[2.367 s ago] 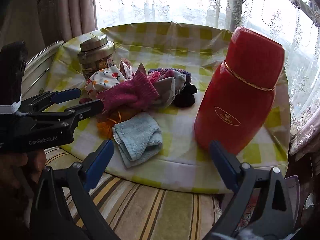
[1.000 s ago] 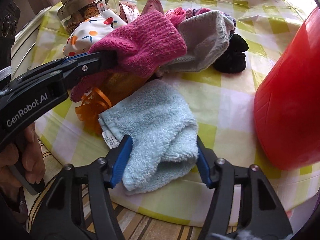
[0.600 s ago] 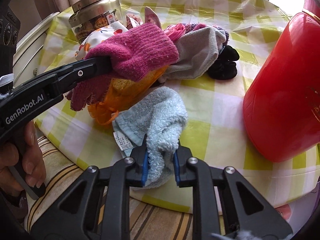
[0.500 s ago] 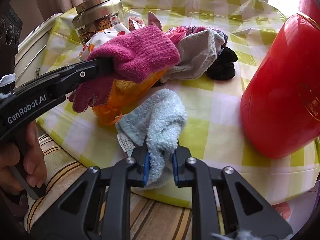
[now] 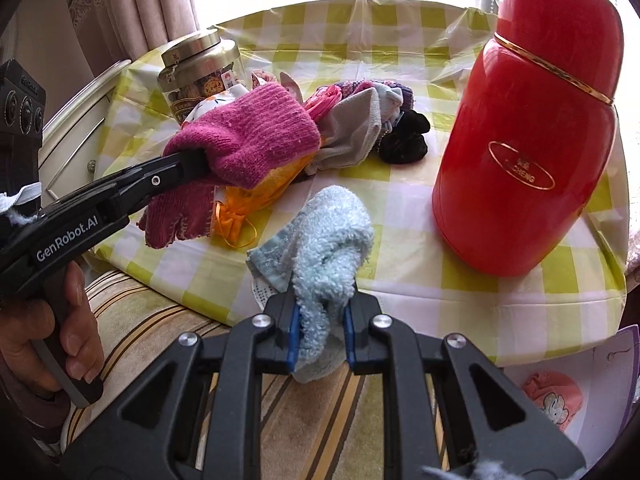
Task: Organize soft objects
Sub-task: 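Carry glove and towel over the white box and open both tools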
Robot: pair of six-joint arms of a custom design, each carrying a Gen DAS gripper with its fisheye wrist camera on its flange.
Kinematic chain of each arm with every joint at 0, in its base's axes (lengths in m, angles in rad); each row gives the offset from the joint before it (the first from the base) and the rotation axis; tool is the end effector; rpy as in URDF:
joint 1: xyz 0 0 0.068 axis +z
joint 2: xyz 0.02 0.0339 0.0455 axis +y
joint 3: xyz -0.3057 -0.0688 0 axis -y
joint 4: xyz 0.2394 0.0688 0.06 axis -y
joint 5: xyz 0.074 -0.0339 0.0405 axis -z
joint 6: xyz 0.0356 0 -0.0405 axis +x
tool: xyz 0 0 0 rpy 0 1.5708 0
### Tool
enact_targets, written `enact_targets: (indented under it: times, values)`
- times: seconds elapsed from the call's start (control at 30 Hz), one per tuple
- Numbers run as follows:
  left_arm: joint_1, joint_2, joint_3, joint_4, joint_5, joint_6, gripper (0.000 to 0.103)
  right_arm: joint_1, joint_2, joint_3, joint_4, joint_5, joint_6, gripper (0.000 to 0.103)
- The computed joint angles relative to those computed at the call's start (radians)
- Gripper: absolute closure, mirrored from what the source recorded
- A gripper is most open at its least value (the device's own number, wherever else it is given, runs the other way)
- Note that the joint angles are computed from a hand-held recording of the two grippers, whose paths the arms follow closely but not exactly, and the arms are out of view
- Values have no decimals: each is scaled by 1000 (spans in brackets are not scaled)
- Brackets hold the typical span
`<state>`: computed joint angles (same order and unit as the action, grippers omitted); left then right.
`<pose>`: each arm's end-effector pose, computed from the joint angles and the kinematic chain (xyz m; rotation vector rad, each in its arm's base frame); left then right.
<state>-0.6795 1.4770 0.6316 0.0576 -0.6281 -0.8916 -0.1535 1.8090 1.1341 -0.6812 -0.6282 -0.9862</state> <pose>0.2213 -0.1519 0.2057 -0.5179 2.1225 -0.1349 0.3377 -0.0311 0.2074 -1.1228 2.3164 0.5541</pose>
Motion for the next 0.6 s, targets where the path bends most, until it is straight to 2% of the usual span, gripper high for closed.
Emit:
enact_targets:
  times: [0.3, 0.6]
  values:
    - [-102, 31, 104, -82, -53, -13, 91, -132, 11, 77, -109, -48, -68, 83]
    - [-167, 115, 245, -104, -45, 33, 91, -277, 93, 228, -188, -74, -93, 83]
